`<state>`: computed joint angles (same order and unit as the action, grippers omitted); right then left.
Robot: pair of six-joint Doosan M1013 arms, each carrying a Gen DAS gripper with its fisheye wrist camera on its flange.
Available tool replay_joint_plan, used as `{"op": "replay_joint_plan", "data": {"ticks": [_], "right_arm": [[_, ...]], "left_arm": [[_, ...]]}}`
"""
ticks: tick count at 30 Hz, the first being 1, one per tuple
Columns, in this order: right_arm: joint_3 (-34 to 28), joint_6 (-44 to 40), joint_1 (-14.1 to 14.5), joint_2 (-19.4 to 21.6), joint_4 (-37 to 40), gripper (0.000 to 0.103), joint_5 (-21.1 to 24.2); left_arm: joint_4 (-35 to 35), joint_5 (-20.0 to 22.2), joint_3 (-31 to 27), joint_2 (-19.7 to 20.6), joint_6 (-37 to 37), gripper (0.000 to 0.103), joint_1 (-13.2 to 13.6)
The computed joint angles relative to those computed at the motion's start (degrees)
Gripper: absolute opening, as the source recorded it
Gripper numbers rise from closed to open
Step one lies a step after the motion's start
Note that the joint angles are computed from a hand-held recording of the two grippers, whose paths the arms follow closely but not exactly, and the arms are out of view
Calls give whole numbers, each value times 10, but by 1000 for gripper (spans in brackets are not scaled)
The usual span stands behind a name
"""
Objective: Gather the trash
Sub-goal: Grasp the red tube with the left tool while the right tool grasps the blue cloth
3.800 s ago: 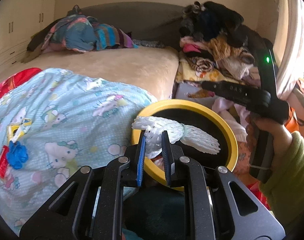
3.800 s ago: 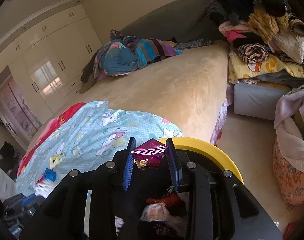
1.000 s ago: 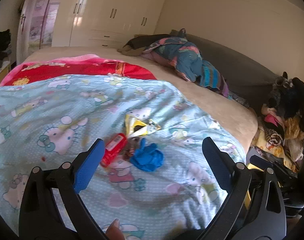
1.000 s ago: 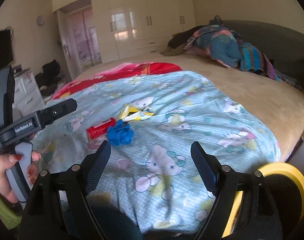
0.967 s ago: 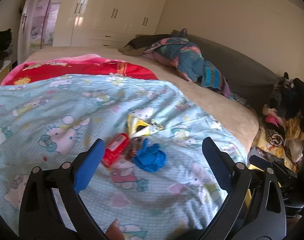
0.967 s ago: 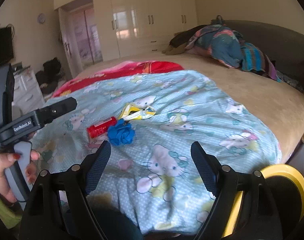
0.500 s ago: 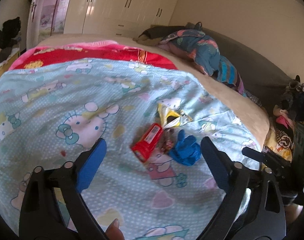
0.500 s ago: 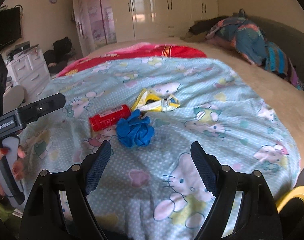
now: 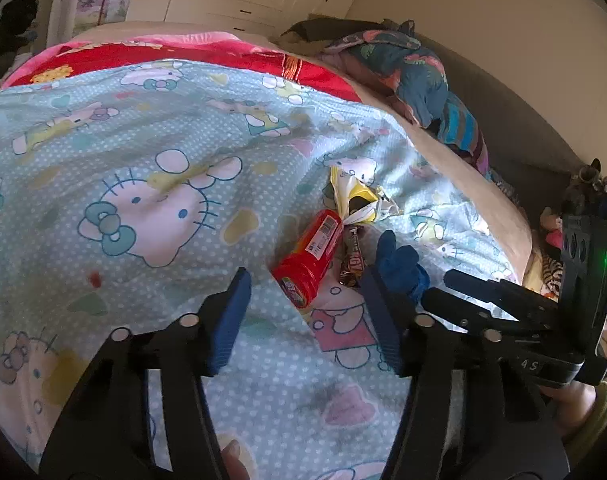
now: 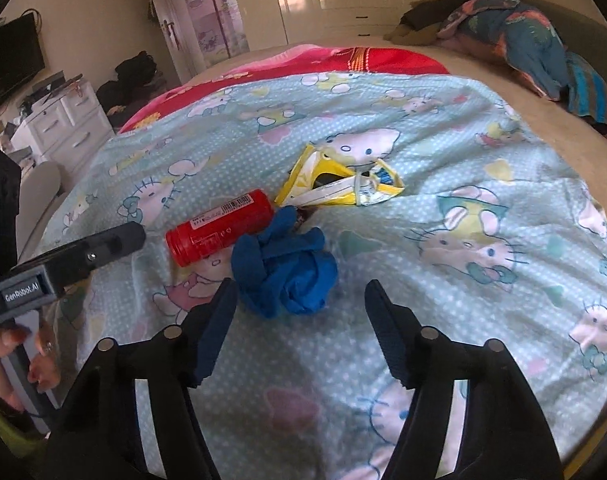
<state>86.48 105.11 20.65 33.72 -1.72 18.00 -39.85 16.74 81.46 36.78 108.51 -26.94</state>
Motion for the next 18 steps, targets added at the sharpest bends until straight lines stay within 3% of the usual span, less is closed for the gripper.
{"op": "replay_joint_plan", "data": {"ticks": [7,10,14,18], "right_arm": [[-25,-50,-1,20,42,48,32],[-25,-77,-5,22,77,35,35],[-13,-82,-5,15,84,18,12],[15,-54,-3,-4,59,13,-36]], "left_arm": [[29,27,-27,18,-9,40,1],[44,39,-40,27,-24,40,2],[49,56,-56,39,-36,40,3],[70,67,-65,47,-57,40,2]]}}
